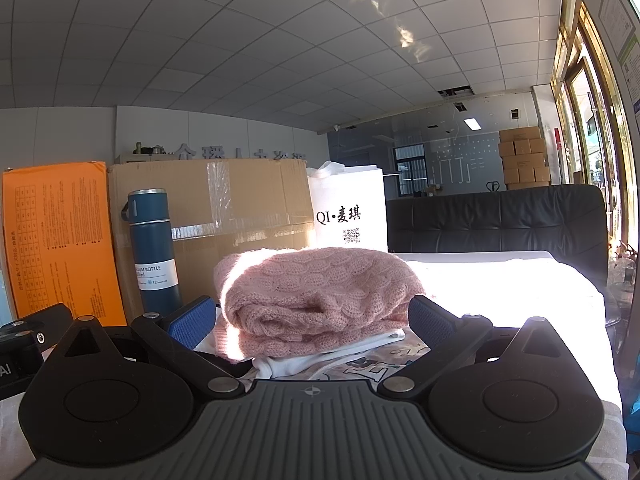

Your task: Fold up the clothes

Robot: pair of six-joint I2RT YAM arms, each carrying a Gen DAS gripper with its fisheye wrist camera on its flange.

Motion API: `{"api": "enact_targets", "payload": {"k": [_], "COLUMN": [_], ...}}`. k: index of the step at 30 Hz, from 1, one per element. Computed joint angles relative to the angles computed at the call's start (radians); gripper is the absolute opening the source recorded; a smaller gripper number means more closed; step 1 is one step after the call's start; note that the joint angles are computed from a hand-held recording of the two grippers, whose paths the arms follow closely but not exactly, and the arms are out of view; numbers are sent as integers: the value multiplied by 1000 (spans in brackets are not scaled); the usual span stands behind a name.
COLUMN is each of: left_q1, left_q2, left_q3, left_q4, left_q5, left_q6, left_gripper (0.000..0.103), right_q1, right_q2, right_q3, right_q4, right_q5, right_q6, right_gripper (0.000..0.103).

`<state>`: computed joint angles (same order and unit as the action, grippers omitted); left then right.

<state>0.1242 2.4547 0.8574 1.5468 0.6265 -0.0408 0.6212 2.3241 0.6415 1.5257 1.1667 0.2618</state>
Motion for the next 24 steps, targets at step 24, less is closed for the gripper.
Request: {"api": "enact_targets", "payload": {"k": [24], "left_q1": [0], "left_q2": [-1], "left_q3": [-2], "left_q4": [0], "left_q5": [0], "left_q6": [0], "left_gripper": [103], "right_q1": [3], "right_q2": [9], "right_q3": [-2], "right_q4": [30], "right_q5": [-2], "right_q6": [-14], "right_gripper": [103]}}
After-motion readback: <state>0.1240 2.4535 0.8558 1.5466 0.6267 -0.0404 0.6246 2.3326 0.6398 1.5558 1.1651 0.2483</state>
